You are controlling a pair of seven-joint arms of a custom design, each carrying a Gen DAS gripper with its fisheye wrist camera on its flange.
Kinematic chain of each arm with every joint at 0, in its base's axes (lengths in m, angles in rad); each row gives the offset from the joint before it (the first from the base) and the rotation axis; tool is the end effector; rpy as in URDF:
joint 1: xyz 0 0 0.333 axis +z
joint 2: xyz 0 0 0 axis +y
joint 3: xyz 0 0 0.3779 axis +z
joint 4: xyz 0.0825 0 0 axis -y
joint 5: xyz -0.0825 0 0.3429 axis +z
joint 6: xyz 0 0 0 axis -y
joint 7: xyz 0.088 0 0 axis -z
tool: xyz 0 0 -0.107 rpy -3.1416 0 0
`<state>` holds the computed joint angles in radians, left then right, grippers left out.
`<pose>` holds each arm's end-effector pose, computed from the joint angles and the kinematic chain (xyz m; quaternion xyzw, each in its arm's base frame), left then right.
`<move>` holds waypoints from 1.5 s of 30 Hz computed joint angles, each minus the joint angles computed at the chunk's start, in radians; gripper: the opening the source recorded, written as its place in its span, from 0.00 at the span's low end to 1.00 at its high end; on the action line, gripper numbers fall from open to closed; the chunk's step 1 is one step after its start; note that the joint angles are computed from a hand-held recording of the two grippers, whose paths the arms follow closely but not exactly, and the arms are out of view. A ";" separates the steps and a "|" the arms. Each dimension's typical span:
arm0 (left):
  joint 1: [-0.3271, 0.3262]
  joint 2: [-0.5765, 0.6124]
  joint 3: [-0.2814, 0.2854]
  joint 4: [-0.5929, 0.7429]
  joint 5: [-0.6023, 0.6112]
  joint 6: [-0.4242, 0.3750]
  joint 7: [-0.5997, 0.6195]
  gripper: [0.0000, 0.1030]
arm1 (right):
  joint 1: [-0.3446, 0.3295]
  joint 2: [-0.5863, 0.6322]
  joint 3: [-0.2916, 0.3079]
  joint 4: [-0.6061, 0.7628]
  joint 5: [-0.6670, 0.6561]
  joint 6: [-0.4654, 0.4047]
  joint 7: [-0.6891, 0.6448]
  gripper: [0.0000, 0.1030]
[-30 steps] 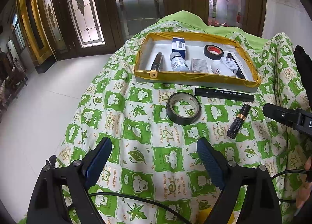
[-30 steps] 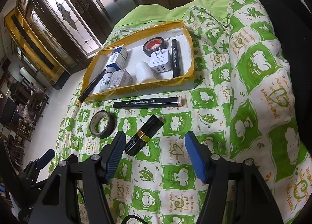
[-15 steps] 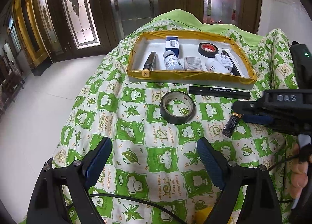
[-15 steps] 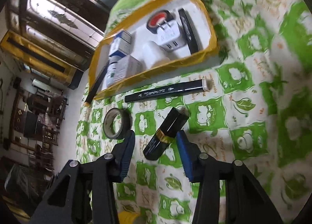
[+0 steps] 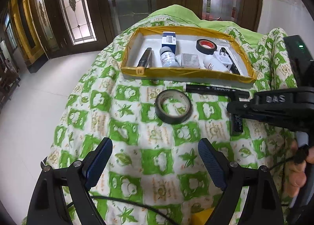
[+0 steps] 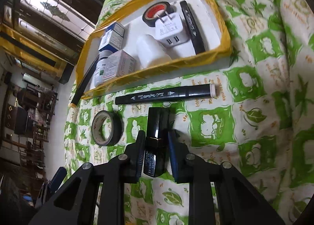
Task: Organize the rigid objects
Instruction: 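Grasp the dark tape roll with the left tool while the right tool grasps the black lipstick tube, then lift the tape roll and lipstick tube and carry both over the tray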
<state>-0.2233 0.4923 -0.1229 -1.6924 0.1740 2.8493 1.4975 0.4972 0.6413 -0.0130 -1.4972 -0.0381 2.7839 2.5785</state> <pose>0.6742 -0.2337 0.4689 -0.5266 0.7838 -0.2611 0.2005 0.6708 0.3579 0.4391 -0.4891 0.8124 -0.0277 0.3162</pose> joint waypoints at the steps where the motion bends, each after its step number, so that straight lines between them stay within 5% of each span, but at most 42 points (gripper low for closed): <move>1: -0.003 0.010 -0.001 0.017 0.001 -0.006 0.003 0.89 | 0.001 -0.008 -0.001 -0.005 -0.005 0.000 -0.006 0.21; 16: -0.085 0.260 0.038 0.443 0.063 -0.283 -0.011 0.89 | -0.016 -0.074 0.007 -0.101 0.004 0.087 -0.026 0.21; 17: -0.084 0.267 0.034 0.450 0.063 -0.290 -0.006 0.87 | -0.018 -0.075 0.008 -0.105 0.009 0.093 -0.025 0.21; 20: -0.057 0.288 -0.010 0.482 0.021 -0.326 0.037 0.60 | -0.015 -0.086 0.003 -0.123 0.018 0.113 -0.019 0.21; 33: 0.008 0.187 -0.078 0.337 -0.104 -0.213 0.138 0.60 | 0.005 -0.099 -0.028 -0.146 -0.003 0.126 0.013 0.21; 45: 0.011 0.195 -0.080 0.431 -0.154 -0.250 0.185 0.60 | 0.026 -0.109 -0.055 -0.142 -0.052 0.104 0.049 0.21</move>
